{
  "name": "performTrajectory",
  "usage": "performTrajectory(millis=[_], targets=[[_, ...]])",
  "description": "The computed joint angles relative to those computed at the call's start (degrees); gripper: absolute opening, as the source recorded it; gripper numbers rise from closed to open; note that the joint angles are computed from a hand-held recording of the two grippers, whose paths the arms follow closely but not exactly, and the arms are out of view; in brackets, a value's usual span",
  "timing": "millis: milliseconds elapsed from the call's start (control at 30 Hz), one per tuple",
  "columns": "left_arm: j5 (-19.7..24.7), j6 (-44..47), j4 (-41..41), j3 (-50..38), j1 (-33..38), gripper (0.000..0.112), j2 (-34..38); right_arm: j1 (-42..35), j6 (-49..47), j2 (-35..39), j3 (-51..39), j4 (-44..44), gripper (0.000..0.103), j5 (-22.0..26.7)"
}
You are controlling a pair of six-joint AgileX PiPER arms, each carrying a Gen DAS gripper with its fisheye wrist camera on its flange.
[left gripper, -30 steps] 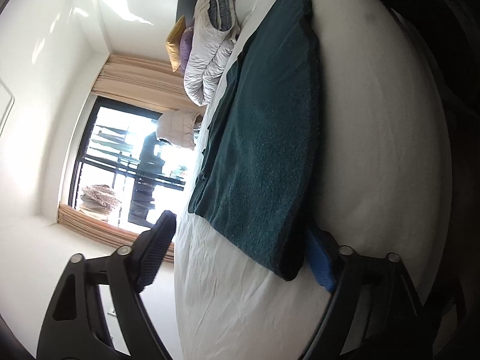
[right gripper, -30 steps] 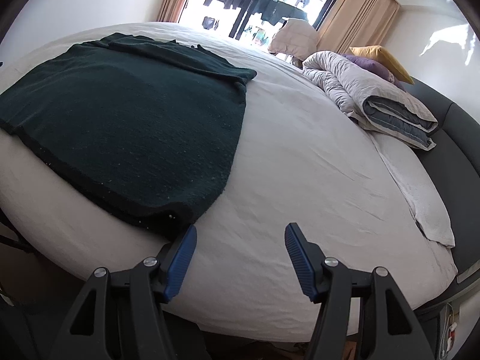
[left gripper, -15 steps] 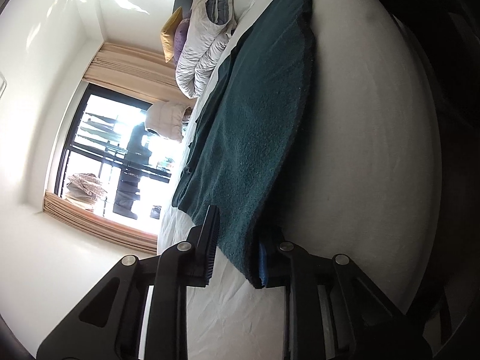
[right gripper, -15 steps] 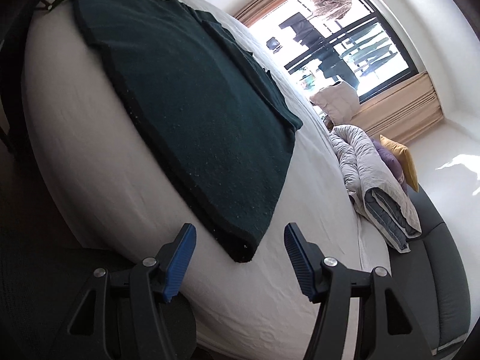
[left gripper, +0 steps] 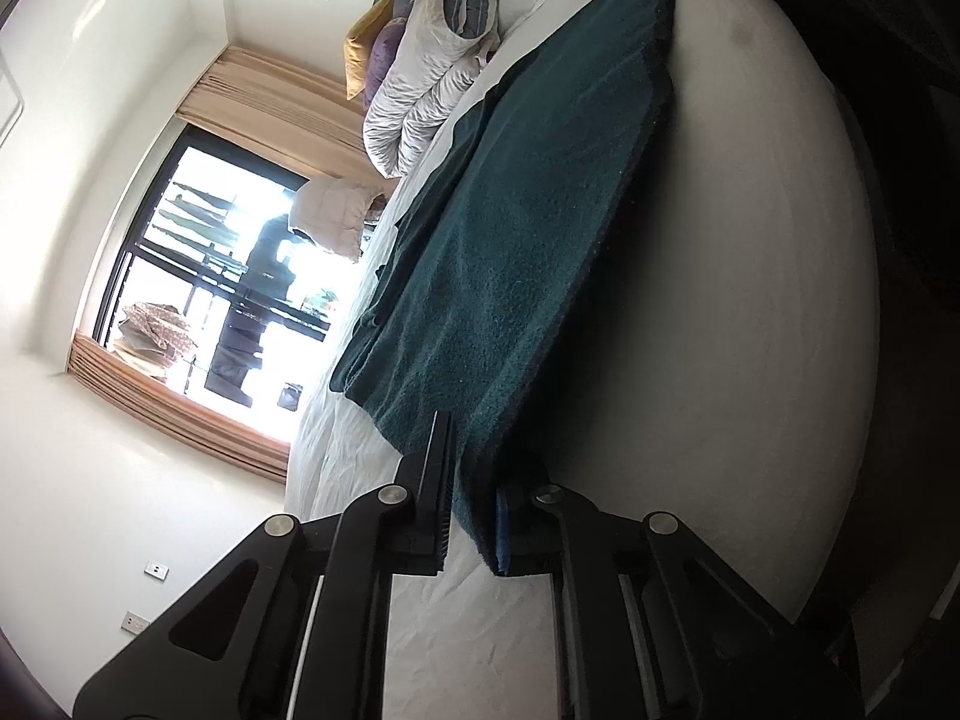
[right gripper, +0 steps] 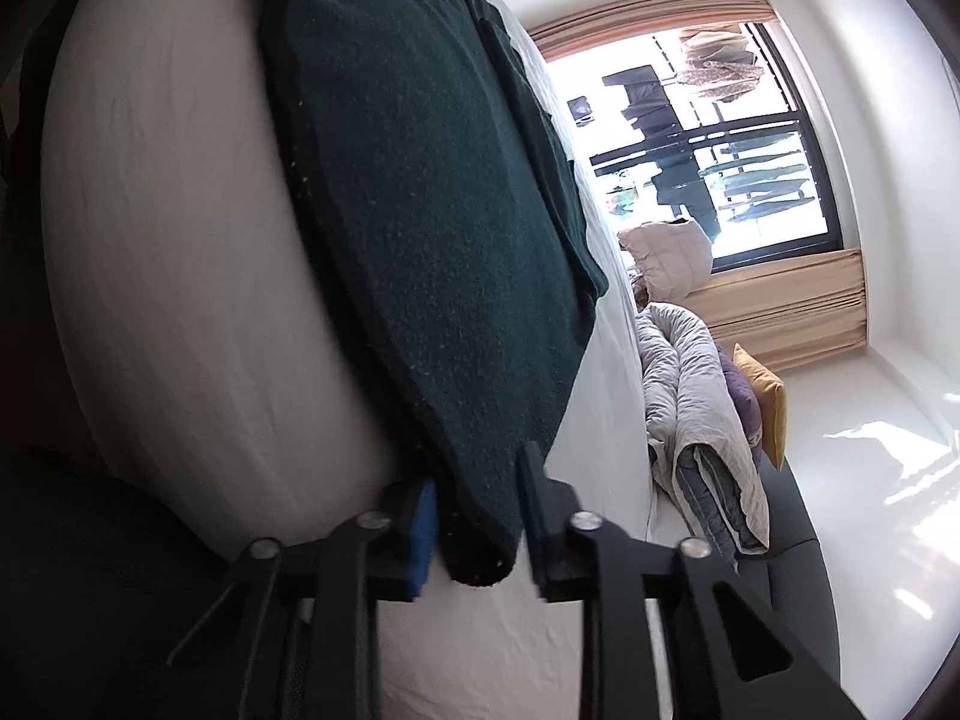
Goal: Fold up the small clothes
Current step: 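Grasp the sweater hem edge with both grippers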
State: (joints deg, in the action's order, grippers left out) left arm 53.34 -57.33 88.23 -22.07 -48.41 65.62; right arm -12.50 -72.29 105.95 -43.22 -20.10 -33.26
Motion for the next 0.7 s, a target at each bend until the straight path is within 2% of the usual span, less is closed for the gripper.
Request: performTrajectory(millis=[200, 433, 633, 700], targets=[[-1.83, 0.83, -4.84, -2.66, 1.54, 0.004, -3.06, 0.08, 4.11, -1.63, -0.27, 0.10, 0.004, 4.38], [-5.28, 3.12, -13.37, -11.01, 8.37, 0.003, -6.55, 1.31, 13.73, -4.70, -2.54, -2.44, 0.003, 9.09], [-6.20, 7.83, -17.77, -17.55, 11.21, 0.003, -6.91, 2.48, 25.52, -7.16, -7.49, -9.87, 0.003, 13.83], [-7.60, 10.07, -19.66, -19.75, 13.71, 0.003, -6.85, 2.98, 32.55, -7.41, -10.53, -14.80, 0.003, 16.28]])
